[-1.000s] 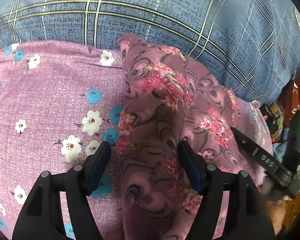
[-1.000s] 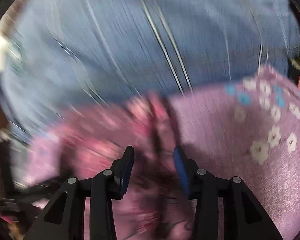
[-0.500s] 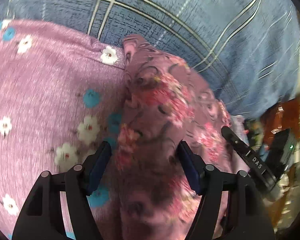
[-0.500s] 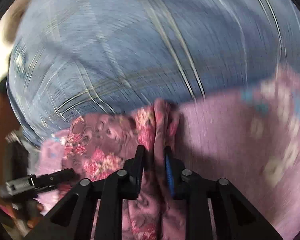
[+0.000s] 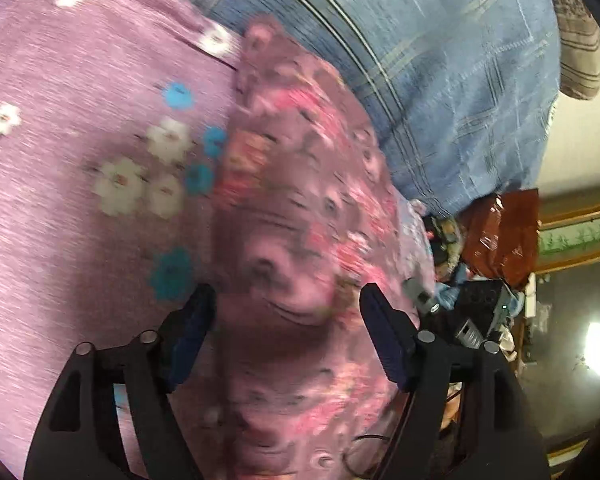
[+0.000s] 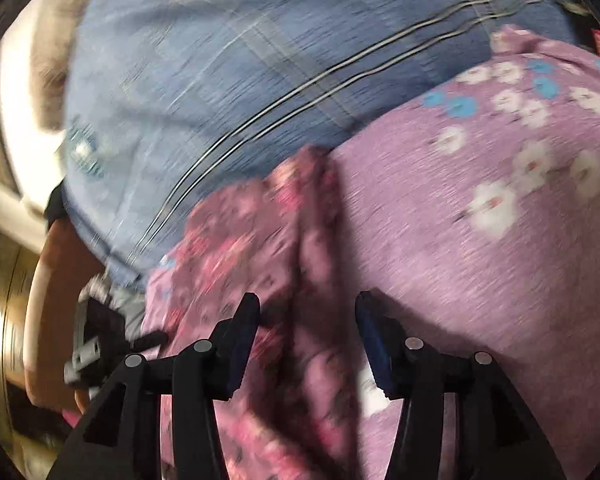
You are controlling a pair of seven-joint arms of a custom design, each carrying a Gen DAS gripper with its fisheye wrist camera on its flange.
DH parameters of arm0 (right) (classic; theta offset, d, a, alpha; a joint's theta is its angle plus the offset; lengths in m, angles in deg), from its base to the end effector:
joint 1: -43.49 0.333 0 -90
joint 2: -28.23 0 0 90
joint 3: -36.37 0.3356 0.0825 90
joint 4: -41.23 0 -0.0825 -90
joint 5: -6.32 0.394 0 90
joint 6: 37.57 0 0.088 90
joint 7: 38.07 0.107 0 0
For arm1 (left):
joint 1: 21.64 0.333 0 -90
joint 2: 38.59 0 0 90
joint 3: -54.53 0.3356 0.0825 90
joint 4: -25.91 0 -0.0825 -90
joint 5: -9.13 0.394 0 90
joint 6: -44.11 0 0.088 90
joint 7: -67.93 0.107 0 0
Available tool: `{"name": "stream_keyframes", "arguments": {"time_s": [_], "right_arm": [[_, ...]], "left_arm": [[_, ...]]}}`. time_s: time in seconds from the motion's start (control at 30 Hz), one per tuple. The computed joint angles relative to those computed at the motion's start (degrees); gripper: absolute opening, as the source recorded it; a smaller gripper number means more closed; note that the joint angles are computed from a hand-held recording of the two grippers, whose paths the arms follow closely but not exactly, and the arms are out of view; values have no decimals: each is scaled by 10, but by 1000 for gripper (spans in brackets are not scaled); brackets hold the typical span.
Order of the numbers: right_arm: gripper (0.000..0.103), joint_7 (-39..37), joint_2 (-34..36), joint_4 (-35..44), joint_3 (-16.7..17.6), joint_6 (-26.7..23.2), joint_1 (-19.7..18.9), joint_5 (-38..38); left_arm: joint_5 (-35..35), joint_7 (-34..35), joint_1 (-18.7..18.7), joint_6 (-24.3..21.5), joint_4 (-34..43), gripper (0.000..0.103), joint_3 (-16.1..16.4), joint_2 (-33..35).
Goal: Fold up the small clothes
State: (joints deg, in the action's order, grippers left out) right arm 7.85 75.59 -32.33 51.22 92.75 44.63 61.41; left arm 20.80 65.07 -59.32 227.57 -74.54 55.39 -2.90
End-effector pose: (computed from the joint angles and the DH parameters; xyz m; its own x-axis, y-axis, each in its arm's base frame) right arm 0.7730 0.1815 0.3037 0.4184 -0.5916 -0.6892 -0.8883 -0.1080 -0.4465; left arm 0.5735 -0.4556 0.3212 0.4390 -0.5298 0.7256 -0.6838 -0.7209 -0.1127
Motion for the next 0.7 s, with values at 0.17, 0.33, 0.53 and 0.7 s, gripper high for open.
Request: {"name": "stream_keyframes", "arguments": {"time_s": [0.17,0.33,0.53,0.7], "right_arm": [[49,-43,-19,-26,-6,47,34,-27],[26,-87,-71,-110,1,186,63,-20],[24,-133,-130,-188,24,246,41,18],[24,-198,-189,-262,35,250,32,93]], "left_arm": [[21,-24,-50,-138,94,51,53,30],[123,-63,-103,-276,147,28,97,28],[225,-153,-113,-270,81,26,97,-31],[305,-249,-133,-270,-2,26,96,-107]]}}
